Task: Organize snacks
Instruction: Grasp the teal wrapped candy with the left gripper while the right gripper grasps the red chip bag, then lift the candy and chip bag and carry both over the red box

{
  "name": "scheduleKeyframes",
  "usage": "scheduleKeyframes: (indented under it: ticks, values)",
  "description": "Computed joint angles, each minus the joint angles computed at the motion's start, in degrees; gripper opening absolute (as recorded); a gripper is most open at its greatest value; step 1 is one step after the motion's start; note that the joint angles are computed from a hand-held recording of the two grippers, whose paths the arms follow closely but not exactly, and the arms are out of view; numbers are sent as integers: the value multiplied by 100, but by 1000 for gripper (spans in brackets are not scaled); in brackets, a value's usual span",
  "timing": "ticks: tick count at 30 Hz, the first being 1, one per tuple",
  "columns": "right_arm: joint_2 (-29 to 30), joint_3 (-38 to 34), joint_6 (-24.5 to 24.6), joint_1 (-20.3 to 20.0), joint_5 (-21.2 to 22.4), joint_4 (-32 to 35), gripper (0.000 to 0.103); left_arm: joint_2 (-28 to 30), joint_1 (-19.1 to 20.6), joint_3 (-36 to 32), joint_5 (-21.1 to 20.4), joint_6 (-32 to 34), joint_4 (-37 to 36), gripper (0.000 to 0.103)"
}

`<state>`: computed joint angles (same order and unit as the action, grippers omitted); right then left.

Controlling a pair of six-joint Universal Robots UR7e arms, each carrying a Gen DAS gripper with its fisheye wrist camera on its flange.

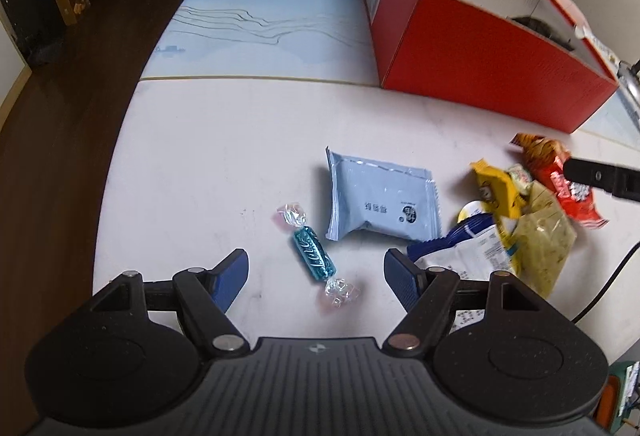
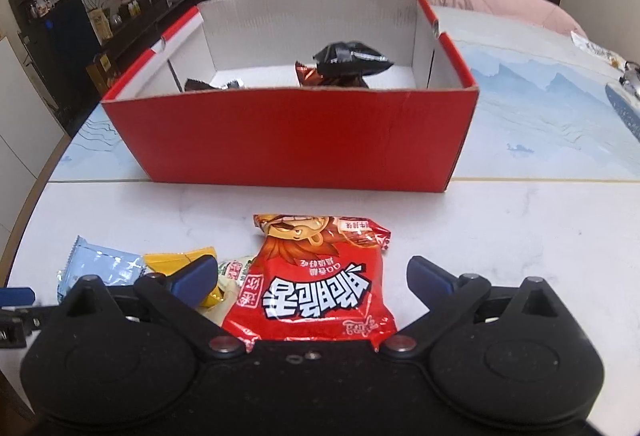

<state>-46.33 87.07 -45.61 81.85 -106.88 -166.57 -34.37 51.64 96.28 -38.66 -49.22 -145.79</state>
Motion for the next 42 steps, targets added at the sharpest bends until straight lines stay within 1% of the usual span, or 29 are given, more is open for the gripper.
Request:
scheduleKeyframes:
  ticks: [8,10,11,13,16,18,22,23,24,25,32,42]
  values:
    - [162,-277,157,-21,-142,317,95,125,82,-179,3,-123,166,72]
    - [202,-368,225,-17,-187,463,90,146,82,-209,53,-134,188,70]
    - [212,-398,283,-17,-204,530,89,152,83,-224,70,-157,211,70]
    - [232,-431,354,-15,-215,587,86,166,76,-239,104,-145,205,62]
    - [221,-427,330,-22,-188,588,84,198,59,-285,163,-158,285,52]
    - [214,-434,320,-21,-187,611,83,222,43,-309,185,-107,295,37]
    - [185,-405,296,-8,-197,605,78,255,17,-388,251,-171,537,28]
    - [177,-382,284,2,-221,569,77,246,17,-377,253,-191,536,17]
    - [160,-357,262,2,-225,551,74,231,23,-362,233,-195,517,13]
    - [142,-341,254,-2,-216,547,71,208,30,-325,208,-182,446,13]
    - [19,-234,372,-14,-110,525,67,93,45,-107,127,-202,71,12]
    - [-347,77,482,-1,192,448,66,-166,-65,225,146,-229,-342,12]
